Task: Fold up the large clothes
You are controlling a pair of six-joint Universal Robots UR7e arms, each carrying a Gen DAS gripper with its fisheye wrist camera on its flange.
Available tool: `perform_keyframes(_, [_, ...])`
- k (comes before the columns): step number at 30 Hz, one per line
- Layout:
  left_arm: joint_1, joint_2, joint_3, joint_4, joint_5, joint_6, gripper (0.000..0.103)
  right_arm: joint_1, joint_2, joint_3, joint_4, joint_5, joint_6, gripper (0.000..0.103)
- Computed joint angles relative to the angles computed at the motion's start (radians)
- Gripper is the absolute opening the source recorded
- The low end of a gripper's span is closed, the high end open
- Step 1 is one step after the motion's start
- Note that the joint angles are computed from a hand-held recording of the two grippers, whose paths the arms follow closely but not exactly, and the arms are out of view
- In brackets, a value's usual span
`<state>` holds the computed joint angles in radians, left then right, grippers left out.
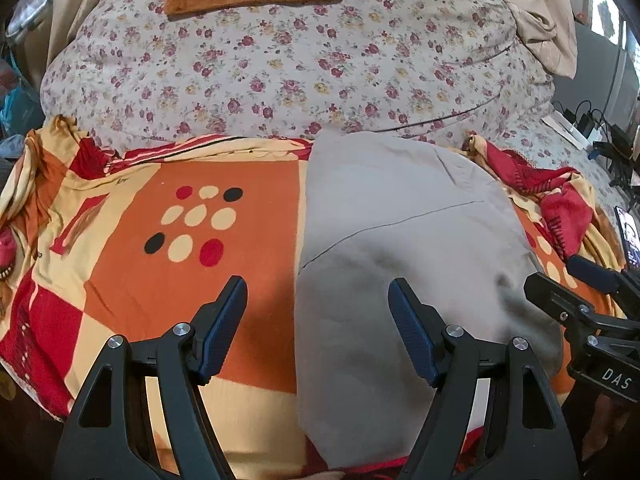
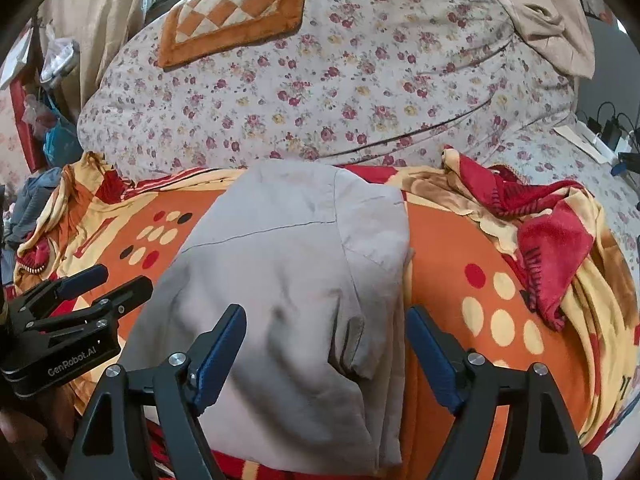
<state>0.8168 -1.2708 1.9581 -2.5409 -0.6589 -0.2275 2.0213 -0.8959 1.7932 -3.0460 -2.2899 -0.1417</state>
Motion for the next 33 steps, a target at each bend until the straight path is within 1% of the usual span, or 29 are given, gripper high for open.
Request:
perform_keyframes(12, [-0.001, -0.001, 0.002, -0.004, 0.001, 0.005, 0.073, -0.001, 0.01, -0.013, 0.024, -0.005, 0.017, 0.081])
perform_keyframes(14, [0.0, -0.001, 0.001, -0.001, 0.001, 0.004, 0.074, 0.0, 0.011, -0.013, 0.027, -0.007, 0.022, 0.083])
perform_keyframes(16, [-0.005, 0.002, 0.003, 0.0, 0.005, -0.005, 0.074, 0.001, 0.012, -0.013, 0.022, -0.007, 0.023, 0.089])
perform_keyframes(22, [-0.005, 0.006, 0.001, 0.003, 0.008, -0.015, 0.074, 0.001, 0.016, -0.017, 0.025, -0.007, 0.017, 0.089])
perform_keyframes(33, [0.009, 0.008, -0.008, 0.013, -0.001, -0.023, 0.073, 0.002, 0.027, -0.032, 0.057, -0.009, 0.036, 0.089])
